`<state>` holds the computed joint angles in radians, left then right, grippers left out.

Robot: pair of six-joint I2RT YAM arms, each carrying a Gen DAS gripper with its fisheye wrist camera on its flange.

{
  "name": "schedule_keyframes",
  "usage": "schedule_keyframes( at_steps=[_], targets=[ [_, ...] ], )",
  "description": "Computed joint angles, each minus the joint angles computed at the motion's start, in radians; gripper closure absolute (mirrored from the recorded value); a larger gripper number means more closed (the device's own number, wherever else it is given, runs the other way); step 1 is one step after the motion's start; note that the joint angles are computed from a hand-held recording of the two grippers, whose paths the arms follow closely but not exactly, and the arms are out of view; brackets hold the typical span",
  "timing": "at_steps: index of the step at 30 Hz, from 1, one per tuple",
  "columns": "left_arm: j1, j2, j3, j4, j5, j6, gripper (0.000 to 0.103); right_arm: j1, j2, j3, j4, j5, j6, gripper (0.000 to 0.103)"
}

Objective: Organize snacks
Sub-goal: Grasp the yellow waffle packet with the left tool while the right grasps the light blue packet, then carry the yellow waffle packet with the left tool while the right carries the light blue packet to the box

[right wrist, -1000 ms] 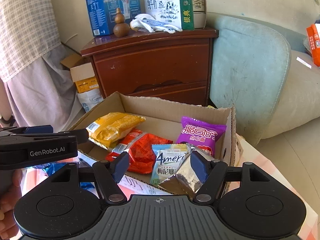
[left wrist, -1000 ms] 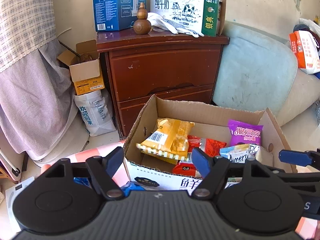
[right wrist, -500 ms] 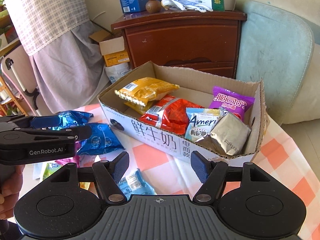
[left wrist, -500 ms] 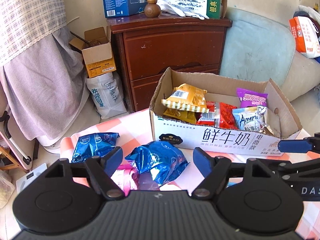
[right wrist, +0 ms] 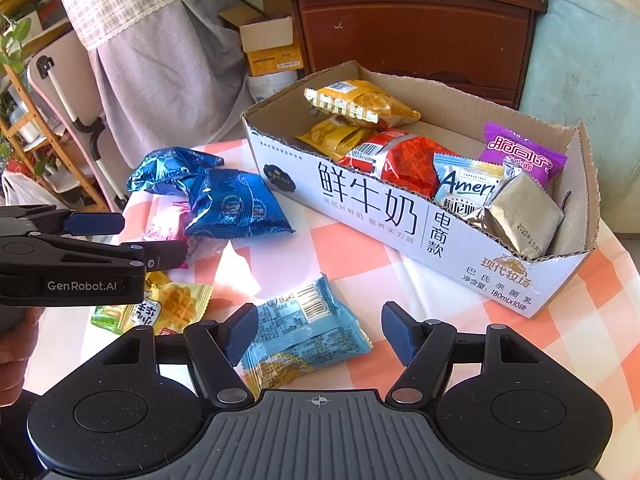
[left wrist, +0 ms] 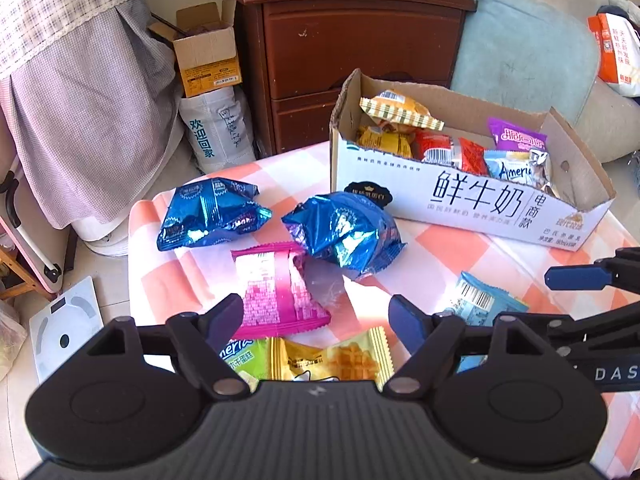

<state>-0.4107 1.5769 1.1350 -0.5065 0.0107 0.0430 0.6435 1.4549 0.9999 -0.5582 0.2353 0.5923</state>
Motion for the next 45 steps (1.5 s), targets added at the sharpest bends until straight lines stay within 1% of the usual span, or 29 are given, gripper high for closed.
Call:
schedule_keyframes(
  at_steps=[5,7,10,14,17,20,25,31,33,35,36,37,38,39,40,41,42,44,45],
  targets=[
    [0.009,0.0,-0.037,-0.005,-0.007,0.049,0.022,0.012,0.039,0.009,-0.01,-0.006,-0.005,0.029],
    [0.016,0.001,-0.047,-0.005,-0.001,0.066,0.021,0.015,0.049,0.01,-0.006,-0.002,-0.009,0.024],
    [0.029,0.01,-0.05,-0.013,0.021,0.076,0.018,0.01,0.068,0.012,0.005,-0.01,-0.015,0.02],
    [0.042,0.031,-0.042,-0.03,0.064,0.063,0.014,0.006,0.1,0.023,0.011,-0.025,-0.026,0.018],
    [0.028,0.044,-0.049,-0.024,0.038,0.073,0.013,0.008,0.129,0.037,0.008,-0.023,-0.038,0.018],
    [0.015,0.038,-0.078,0.018,-0.004,0.095,0.01,0.003,0.149,0.044,0.01,-0.031,-0.047,0.017],
    [0.011,0.033,-0.11,0.058,-0.034,0.129,0.007,0.007,0.174,0.056,0.01,-0.017,-0.058,0.014],
    [0.022,0.021,-0.132,0.088,-0.027,0.142,0.007,0.01,0.192,0.073,0.01,-0.005,-0.063,0.014],
    [0.02,0.017,-0.142,0.104,-0.029,0.148,0.009,0.014,0.197,0.08,0.005,0.006,-0.068,0.015],
    [0.021,0.008,-0.152,0.117,-0.016,0.155,0.016,0.017,0.197,0.08,0.008,0.009,-0.069,0.018],
    [0.021,0.003,-0.157,0.123,-0.01,0.157,0.018,0.02,0.197,0.08,0.011,0.012,-0.073,0.022],
    [0.018,-0.001,-0.161,0.129,-0.011,0.157,0.024,0.023,0.198,0.081,0.014,0.016,-0.079,0.027],
    [0.016,-0.005,-0.164,0.134,-0.013,0.159,0.03,0.027,0.198,0.083,0.017,0.015,-0.087,0.03],
    [0.013,-0.008,-0.167,0.139,-0.013,0.163,0.035,0.03,0.199,0.087,0.015,0.014,-0.092,0.034],
    [0.013,-0.01,-0.166,0.138,-0.007,0.167,0.044,0.032,0.199,0.088,0.015,0.011,-0.095,0.038],
    [0.009,-0.014,-0.169,0.142,-0.013,0.169,0.052,0.034,0.197,0.088,0.018,0.009,-0.099,0.04],
    [0.006,-0.016,-0.171,0.144,-0.017,0.172,0.056,0.036,0.196,0.088,0.02,0.01,-0.104,0.043],
    [0.004,-0.017,-0.17,0.148,-0.023,0.177,0.065,0.038,0.191,0.083,0.026,0.012,-0.108,0.055],
    [0.006,-0.016,-0.167,0.147,-0.019,0.175,0.066,0.039,0.187,0.083,0.026,0.014,-0.112,0.07]
  ],
)
